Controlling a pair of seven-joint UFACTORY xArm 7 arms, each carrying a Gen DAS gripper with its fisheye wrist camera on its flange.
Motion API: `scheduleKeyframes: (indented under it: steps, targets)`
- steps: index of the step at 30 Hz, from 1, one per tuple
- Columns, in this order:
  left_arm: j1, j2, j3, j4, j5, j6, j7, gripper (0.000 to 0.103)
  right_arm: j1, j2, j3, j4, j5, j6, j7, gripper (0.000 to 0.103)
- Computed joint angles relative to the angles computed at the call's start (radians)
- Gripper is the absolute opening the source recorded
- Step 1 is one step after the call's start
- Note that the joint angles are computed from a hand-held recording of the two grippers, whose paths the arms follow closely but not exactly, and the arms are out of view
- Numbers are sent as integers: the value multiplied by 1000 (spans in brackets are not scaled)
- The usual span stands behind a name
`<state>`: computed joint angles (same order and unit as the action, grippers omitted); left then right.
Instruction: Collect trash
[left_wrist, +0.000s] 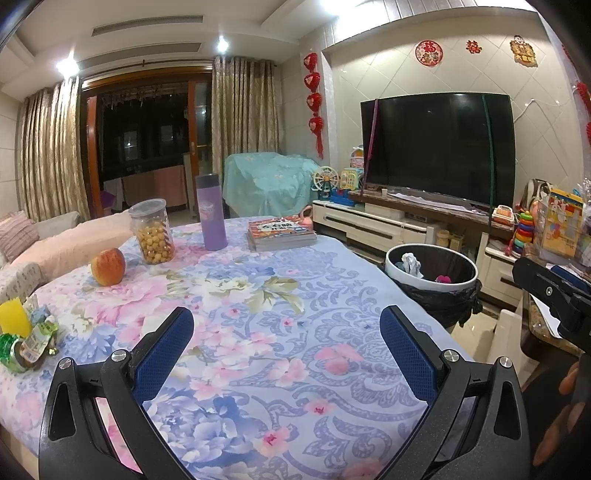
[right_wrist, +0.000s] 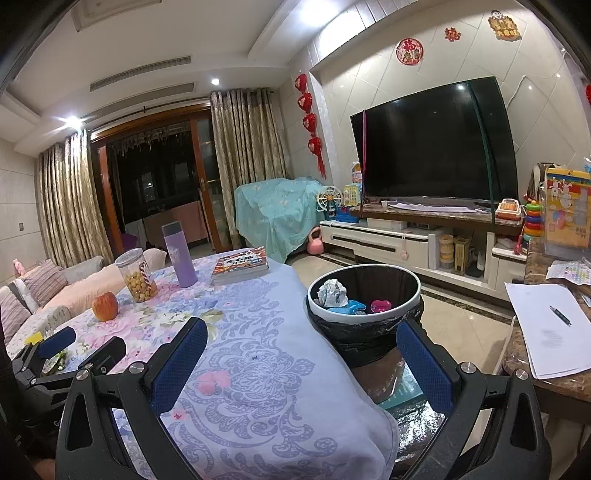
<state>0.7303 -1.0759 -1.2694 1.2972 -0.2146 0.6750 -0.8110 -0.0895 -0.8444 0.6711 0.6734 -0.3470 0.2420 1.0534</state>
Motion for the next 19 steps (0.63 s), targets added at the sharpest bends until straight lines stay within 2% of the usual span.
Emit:
scheduleKeyframes:
  steps: [19]
  targets:
    - [9, 64, -26, -34, -1, -61, 6, 103, 1, 66, -17, 6, -5, -27, -16, 103]
